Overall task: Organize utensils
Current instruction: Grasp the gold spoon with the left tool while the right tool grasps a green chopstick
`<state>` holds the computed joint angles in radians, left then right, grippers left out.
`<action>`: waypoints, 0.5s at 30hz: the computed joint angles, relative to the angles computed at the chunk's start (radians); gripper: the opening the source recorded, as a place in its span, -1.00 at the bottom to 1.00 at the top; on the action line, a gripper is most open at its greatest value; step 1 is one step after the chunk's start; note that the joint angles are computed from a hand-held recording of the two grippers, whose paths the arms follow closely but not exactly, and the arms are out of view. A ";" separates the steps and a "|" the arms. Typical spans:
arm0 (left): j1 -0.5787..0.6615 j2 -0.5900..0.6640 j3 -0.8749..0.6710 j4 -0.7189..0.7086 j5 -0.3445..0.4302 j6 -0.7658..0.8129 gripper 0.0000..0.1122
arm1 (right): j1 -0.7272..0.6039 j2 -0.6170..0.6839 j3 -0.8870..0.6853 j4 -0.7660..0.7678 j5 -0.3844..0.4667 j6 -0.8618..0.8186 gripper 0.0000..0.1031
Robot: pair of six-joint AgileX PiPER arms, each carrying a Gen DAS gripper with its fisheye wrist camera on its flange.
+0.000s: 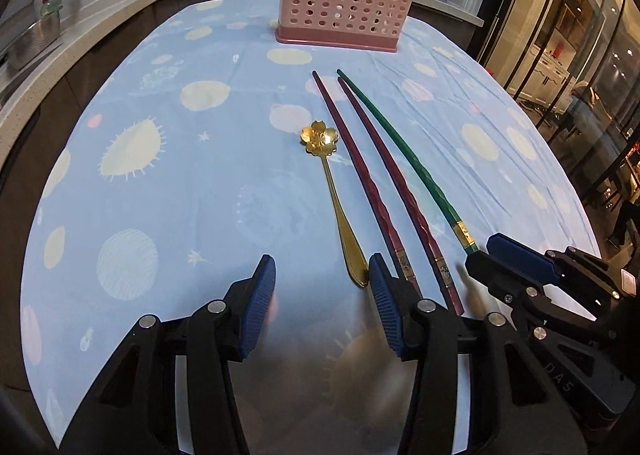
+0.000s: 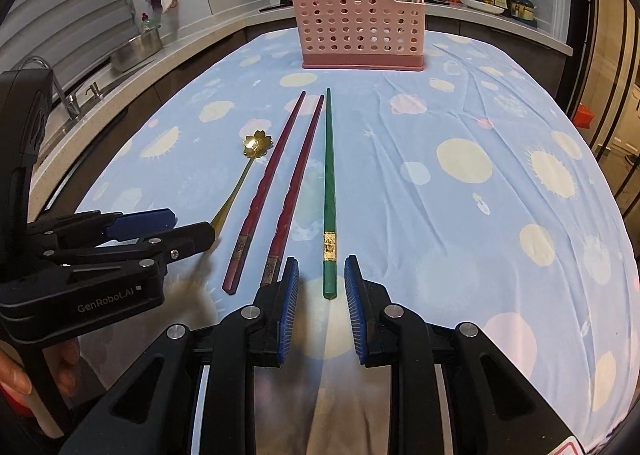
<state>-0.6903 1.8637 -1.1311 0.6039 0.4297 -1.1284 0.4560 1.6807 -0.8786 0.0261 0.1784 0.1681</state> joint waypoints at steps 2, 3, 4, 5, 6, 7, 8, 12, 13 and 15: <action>-0.010 0.006 -0.007 0.034 0.011 -0.025 -0.21 | -0.003 0.012 -0.007 0.014 0.001 -0.012 -0.56; -0.008 0.006 -0.008 0.026 0.004 -0.018 -0.28 | -0.005 0.019 -0.010 0.026 0.002 -0.023 -0.56; -0.006 0.006 -0.009 0.019 0.000 -0.012 -0.31 | -0.005 0.023 -0.010 0.040 0.001 -0.036 -0.57; -0.004 0.008 -0.010 0.016 -0.003 -0.006 -0.41 | -0.006 0.026 -0.009 0.043 -0.001 -0.040 -0.59; -0.005 0.009 -0.011 0.018 -0.003 -0.006 -0.45 | -0.006 0.027 -0.007 0.036 -0.004 -0.035 -0.59; -0.009 0.011 -0.012 0.033 0.000 -0.019 -0.48 | -0.006 0.028 -0.006 0.039 -0.007 -0.038 -0.60; -0.011 0.011 -0.010 0.039 -0.001 -0.024 -0.59 | -0.008 0.028 -0.005 0.050 -0.008 -0.049 -0.61; -0.002 0.003 0.008 0.009 -0.037 0.006 -0.81 | -0.018 0.028 0.001 0.089 -0.013 -0.090 -0.76; 0.002 -0.001 0.014 -0.004 -0.047 0.017 -0.81 | -0.023 0.029 0.004 0.120 -0.017 -0.122 -0.82; 0.010 -0.007 0.018 -0.037 -0.056 0.047 -0.81 | -0.032 0.025 0.010 0.189 -0.021 -0.192 -0.87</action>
<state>-0.6806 1.8571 -1.1131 0.5671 0.3734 -1.0813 0.4244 1.7061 -0.8682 0.2155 0.1578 -0.0238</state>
